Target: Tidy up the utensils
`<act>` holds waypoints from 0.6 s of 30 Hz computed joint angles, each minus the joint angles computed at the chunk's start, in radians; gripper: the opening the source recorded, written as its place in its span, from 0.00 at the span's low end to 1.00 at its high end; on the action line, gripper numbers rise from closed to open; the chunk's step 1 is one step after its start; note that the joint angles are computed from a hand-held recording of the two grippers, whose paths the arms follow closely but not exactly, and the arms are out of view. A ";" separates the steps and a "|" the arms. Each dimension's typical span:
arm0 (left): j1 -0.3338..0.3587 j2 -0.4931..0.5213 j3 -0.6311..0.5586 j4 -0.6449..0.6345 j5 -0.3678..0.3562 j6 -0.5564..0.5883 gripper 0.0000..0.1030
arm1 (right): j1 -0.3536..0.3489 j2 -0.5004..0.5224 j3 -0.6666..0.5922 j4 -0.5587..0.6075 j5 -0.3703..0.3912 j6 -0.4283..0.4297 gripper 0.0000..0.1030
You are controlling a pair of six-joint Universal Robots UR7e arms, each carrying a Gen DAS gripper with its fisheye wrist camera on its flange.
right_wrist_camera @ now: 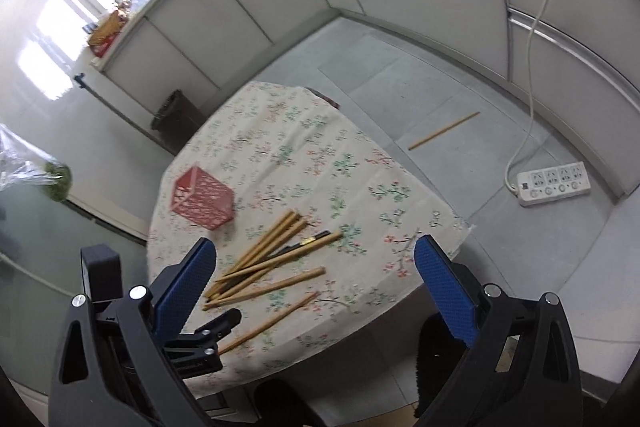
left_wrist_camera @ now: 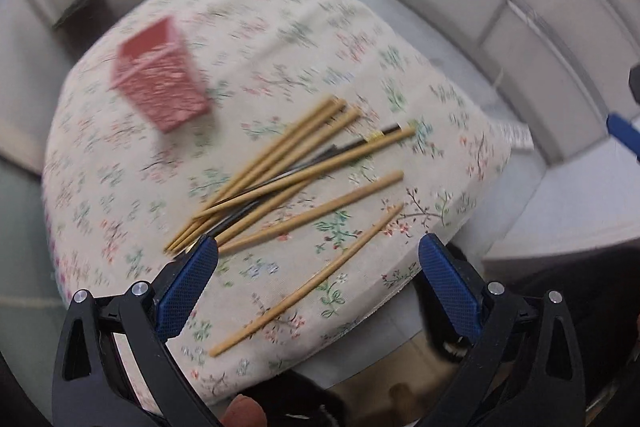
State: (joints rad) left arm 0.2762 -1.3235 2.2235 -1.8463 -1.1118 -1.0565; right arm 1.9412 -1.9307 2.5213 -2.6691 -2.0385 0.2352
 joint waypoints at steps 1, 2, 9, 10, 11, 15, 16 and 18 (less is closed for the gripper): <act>0.024 0.047 -0.021 -0.008 0.003 0.064 0.93 | -0.025 0.005 0.002 -0.001 0.000 -0.003 0.94; 0.033 0.068 -0.030 -0.010 0.010 0.108 0.93 | -0.051 -0.008 -0.002 0.017 0.012 -0.003 0.94; 0.125 0.262 -0.128 -0.143 0.010 0.489 0.77 | -0.169 -0.069 0.004 -0.007 0.087 0.020 0.94; 0.142 0.291 -0.146 -0.155 -0.010 0.532 0.74 | -0.177 -0.073 0.004 -0.012 0.091 0.022 0.94; 0.155 0.310 -0.158 -0.166 -0.032 0.563 0.68 | -0.184 -0.077 0.003 -0.015 0.094 0.026 0.94; 0.203 0.332 -0.178 -0.238 -0.146 0.685 0.66 | -0.231 -0.087 -0.005 0.009 0.148 0.034 0.94; 0.215 0.327 -0.177 -0.256 -0.178 0.707 0.66 | -0.237 -0.081 -0.009 0.021 0.158 0.033 0.94; 0.239 0.324 -0.183 -0.272 -0.221 0.742 0.62 | -0.250 -0.076 -0.012 0.045 0.183 0.024 0.94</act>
State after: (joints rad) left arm 0.5147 -0.9997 2.0407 -2.1182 -1.3330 -0.3140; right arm 1.6907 -2.0070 2.5090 -2.6244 -1.8556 0.2588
